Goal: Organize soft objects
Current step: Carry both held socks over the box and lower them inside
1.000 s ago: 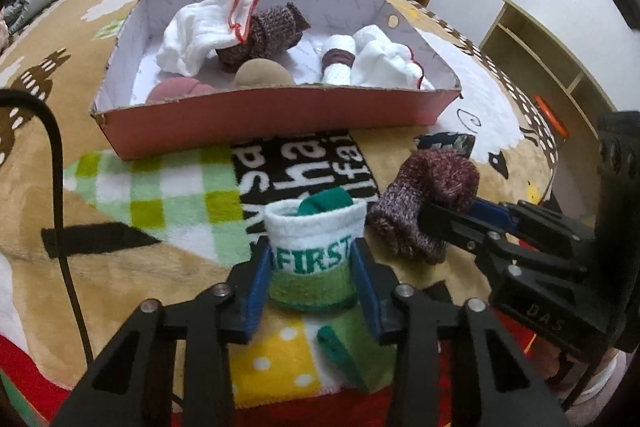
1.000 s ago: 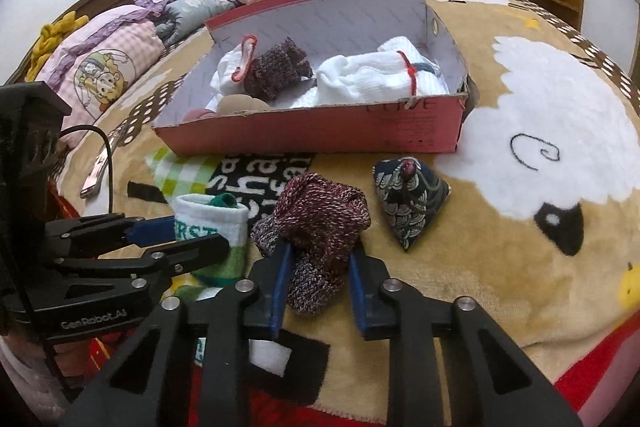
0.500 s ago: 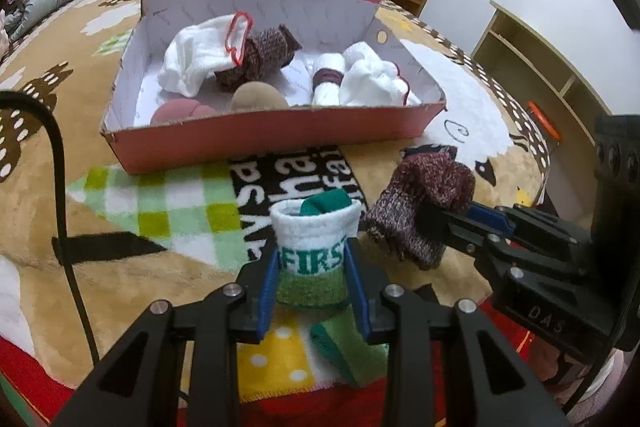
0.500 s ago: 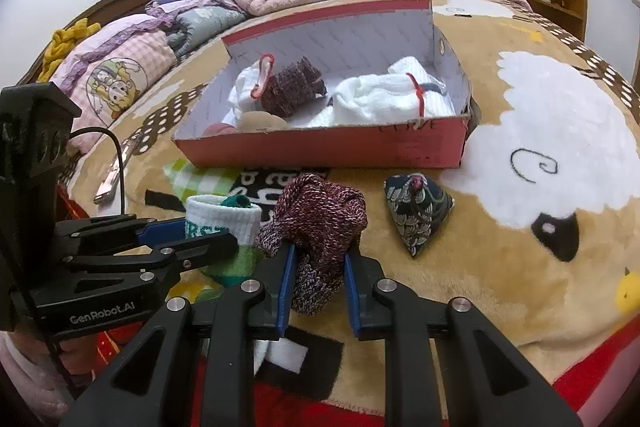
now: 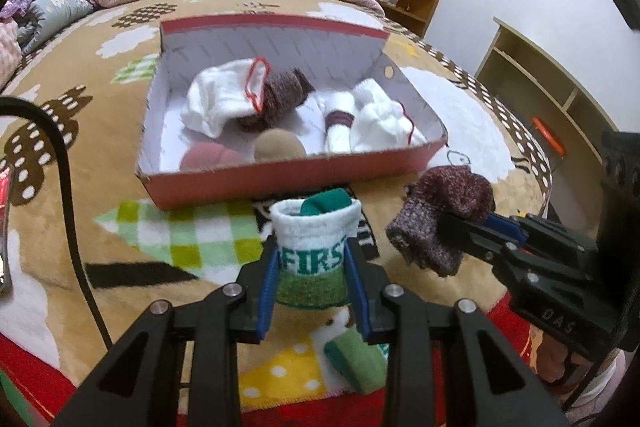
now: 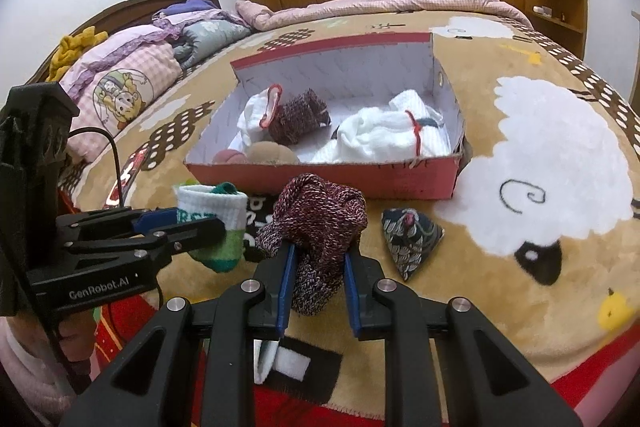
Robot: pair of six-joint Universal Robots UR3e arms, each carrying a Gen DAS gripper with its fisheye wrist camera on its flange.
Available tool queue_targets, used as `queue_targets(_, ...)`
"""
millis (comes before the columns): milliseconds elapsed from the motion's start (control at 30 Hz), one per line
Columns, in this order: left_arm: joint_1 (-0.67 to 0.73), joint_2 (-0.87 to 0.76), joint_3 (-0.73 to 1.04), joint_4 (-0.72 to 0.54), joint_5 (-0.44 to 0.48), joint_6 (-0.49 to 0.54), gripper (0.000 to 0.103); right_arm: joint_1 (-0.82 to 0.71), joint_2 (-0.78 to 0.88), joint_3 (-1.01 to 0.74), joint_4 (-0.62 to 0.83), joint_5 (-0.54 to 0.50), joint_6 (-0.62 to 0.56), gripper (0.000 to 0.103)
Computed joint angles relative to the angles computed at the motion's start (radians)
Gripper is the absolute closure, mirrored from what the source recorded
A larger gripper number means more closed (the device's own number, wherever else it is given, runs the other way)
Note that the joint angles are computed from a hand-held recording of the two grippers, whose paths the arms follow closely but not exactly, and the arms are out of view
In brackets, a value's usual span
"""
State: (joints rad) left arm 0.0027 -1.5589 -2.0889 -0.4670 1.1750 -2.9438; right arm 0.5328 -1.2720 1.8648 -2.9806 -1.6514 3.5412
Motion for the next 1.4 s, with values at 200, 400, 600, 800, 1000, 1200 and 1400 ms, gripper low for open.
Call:
queue_targets(200,0.022,0.003,0.035,0.000,0.002,-0.006,0.070,-0.006,-0.009,-0.032,0.015,-0.014,-0.015,0.081)
queue_targets(400,0.032,-0.028,0.122,0.006,0.026,-0.027,0.070,-0.009,-0.003,-0.086,0.037,-0.029,-0.045,0.081)
queue_targets(600,0.019,-0.113,0.251,0.003,0.068,-0.046,0.070,-0.021,0.014,-0.144,0.055,-0.044,-0.070,0.080)
queue_targets(800,-0.005,-0.195,0.340,0.011,0.118,-0.065,0.070,-0.048,0.027,-0.184,0.059,-0.056,-0.083,0.080)
queue_targets(1000,-0.022,-0.262,0.397,0.034,0.163,-0.077,0.070,-0.070,0.047,-0.215,0.061,-0.092,-0.097,0.080)
queue_targets(1200,-0.033,-0.319,0.437,0.051,0.197,-0.092,0.070,-0.095,0.081,-0.261,0.071,-0.126,-0.123,0.080)
queue_targets(1400,-0.036,-0.371,0.473,0.051,0.215,-0.111,0.070,-0.107,0.148,-0.330,0.082,-0.185,-0.152,0.080)
